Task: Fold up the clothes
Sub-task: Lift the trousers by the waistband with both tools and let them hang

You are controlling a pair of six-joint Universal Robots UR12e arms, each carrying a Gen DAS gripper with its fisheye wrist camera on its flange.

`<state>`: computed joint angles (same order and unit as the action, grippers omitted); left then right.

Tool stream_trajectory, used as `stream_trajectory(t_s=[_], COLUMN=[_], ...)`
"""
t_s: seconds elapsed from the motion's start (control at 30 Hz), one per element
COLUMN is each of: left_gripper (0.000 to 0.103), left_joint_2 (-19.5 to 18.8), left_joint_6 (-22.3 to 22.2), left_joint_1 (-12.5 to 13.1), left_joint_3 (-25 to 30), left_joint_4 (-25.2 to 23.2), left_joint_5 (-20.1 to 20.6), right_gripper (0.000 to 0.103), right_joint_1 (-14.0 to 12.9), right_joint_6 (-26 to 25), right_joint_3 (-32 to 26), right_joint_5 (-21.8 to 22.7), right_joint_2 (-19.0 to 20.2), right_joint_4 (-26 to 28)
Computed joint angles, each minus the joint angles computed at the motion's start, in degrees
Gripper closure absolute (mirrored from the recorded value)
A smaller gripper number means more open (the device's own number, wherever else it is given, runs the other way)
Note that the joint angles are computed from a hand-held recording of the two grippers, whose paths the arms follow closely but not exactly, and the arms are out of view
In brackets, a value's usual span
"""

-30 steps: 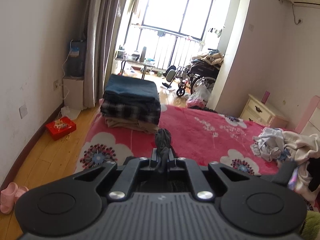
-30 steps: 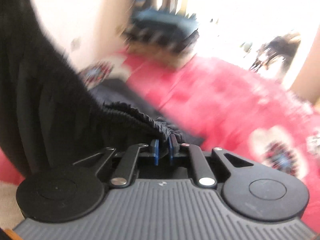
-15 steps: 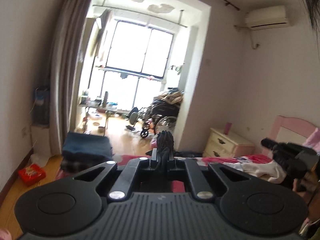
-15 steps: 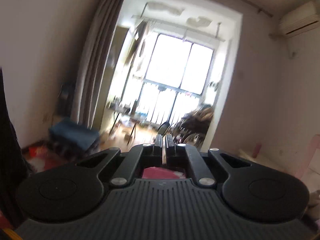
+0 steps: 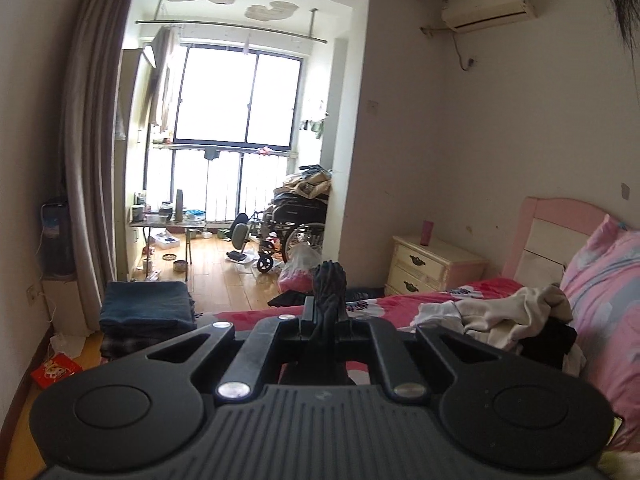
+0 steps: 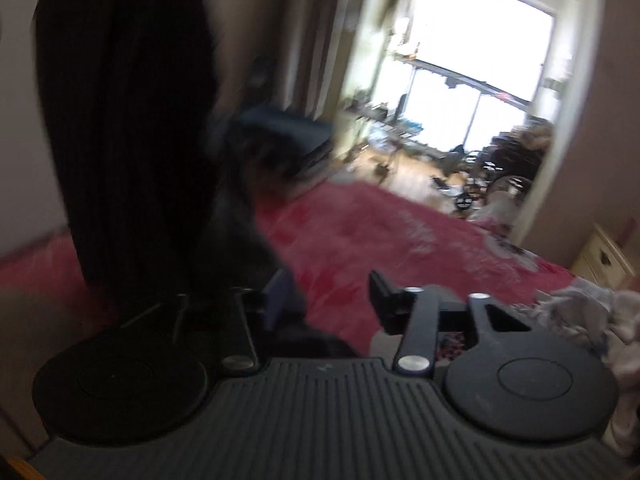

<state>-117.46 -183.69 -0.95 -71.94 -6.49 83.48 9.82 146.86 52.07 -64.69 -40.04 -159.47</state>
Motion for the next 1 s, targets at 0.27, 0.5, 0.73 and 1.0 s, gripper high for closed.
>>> stream_trajectory(t_s=[0.27,0.5,0.73,1.0], left_gripper=[0.096,0.096,0.096,0.095], left_joint_2=[-0.94,-0.88,0.74,2.00], left_joint_6=[1.96,1.62,0.78,-0.35], left_joint_1=[-0.27,0.35,0.71,0.12], left_joint_3=[1.71,2.26,0.70,0.59], left_joint_4=[-2.10,-3.40,-2.68,2.15], left_joint_5=[-2.03,-0.87,2.64,3.23], right_gripper=[0.022,0.060,0.091,0.094], right_joint_1=[2.40,2.95,1.57,-0.99], right_joint_6=[-17.92,-19.00,5.18,28.68], right_joint_3=[-15.04,-26.59,-31.84,-25.59], right_joint_5=[-0.47,5.44,3.63,-1.11], right_joint_2=[10.14,15.52,16.34,10.70], right_joint_4=[6.88,11.30,7.11,-11.51])
